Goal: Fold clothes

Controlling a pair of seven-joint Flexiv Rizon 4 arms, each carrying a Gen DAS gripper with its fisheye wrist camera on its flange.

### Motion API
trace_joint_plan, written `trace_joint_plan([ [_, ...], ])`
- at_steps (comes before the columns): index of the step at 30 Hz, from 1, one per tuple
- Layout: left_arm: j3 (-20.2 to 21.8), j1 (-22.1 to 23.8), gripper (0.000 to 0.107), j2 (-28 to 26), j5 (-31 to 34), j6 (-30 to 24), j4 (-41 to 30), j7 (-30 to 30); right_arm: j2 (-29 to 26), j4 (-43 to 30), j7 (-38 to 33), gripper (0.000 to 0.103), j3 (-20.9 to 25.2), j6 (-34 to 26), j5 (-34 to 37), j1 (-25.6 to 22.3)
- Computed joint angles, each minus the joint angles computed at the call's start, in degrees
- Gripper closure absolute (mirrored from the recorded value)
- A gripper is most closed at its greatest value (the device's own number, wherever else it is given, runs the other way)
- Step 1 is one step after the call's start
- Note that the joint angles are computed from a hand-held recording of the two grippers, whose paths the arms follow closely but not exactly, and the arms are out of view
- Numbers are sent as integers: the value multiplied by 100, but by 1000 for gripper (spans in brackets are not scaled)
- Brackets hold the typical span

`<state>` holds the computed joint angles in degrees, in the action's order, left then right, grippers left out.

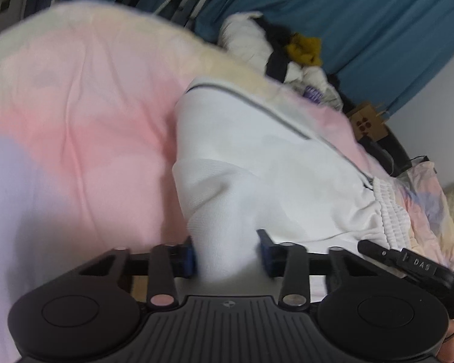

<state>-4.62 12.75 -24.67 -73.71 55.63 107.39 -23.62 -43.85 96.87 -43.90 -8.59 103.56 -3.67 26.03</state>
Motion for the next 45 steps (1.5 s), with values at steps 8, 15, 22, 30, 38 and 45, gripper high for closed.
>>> trace_joint_plan([
  [8, 147, -299, 79, 997, -748, -260, 311, 624, 395, 300, -263, 65, -40, 1272, 771, 15],
  [15, -140, -1136, 79, 912, -835, 217, -374, 465, 782, 418, -675, 65, -216, 1647, 1562, -243],
  [22, -897, -1788, 79, -472, -540, 802, -2017, 357, 472, -106, -1002, 65, -723, 1470, 1980, -690],
  [30, -1263, -2222, 79, -2376, 1293, 1100, -3784, -465, -691, -778, -709, 65, -848, 1132, 2074, -1213],
  [38, -1378, -1836, 75, -2591, 2298, 1037, -3262, -423, -981, -252, -138, 60, -418, 1153, 1944, -1266],
  [45, -1559, -1523, 67, -2247, 2818, 1175, -2805, -830, -233, 477, 129, 51, -1137, 430, 1926, -533],
])
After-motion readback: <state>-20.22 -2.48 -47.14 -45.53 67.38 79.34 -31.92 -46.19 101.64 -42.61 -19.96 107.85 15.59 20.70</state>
